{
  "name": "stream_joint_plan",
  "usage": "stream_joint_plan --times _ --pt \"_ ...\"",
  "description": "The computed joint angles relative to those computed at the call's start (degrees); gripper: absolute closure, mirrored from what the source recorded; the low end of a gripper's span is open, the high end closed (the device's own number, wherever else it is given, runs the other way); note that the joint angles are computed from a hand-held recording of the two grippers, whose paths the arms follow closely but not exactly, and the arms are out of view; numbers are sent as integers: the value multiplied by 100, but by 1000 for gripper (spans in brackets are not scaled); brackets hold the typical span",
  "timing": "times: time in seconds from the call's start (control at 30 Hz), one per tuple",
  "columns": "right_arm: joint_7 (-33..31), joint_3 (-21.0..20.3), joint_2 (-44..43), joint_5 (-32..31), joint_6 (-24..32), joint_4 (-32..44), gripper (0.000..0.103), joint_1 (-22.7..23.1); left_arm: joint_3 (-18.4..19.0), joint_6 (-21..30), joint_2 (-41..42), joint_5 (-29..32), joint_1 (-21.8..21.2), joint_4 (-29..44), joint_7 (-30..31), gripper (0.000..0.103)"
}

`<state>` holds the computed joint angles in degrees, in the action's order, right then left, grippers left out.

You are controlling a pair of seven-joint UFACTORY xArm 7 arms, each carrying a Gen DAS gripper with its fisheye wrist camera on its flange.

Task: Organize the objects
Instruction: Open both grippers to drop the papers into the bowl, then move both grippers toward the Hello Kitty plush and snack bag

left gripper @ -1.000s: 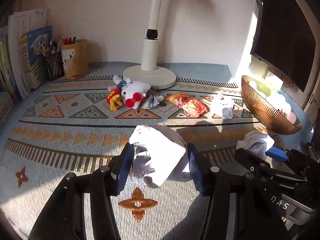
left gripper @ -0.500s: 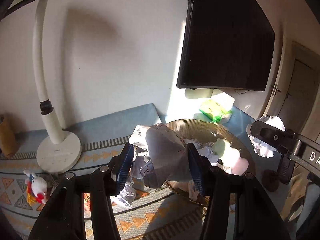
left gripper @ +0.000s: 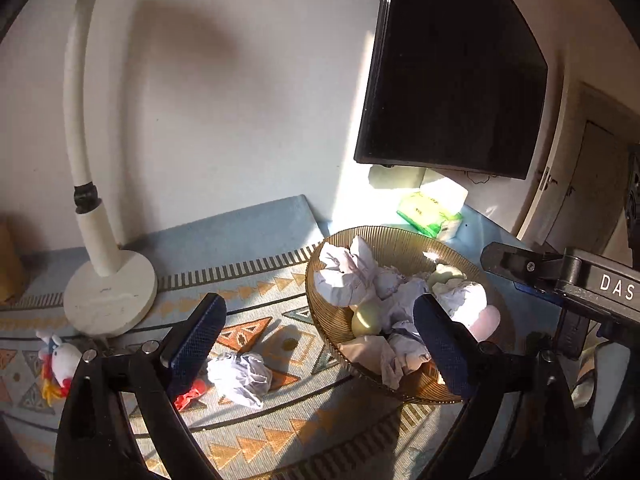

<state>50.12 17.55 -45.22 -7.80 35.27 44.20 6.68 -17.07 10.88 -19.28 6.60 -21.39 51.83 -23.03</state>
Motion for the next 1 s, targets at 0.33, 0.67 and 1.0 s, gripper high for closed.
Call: stream_joint_plan --times 0.33,0.67,1.0 --pt "951 1663 739 -613 -441 249 10 97 212 1109 -3275 119 1017 -2227 -353 8" --pt "1698 2543 2401 -1837 -592 580 34 -4 284 891 -3234 -35 1440 -3155 -554 13" --pt "2140 1762 2577 -2411 -564 537 34 826 234 1015 -3251 170 1460 -3162 -688 12"
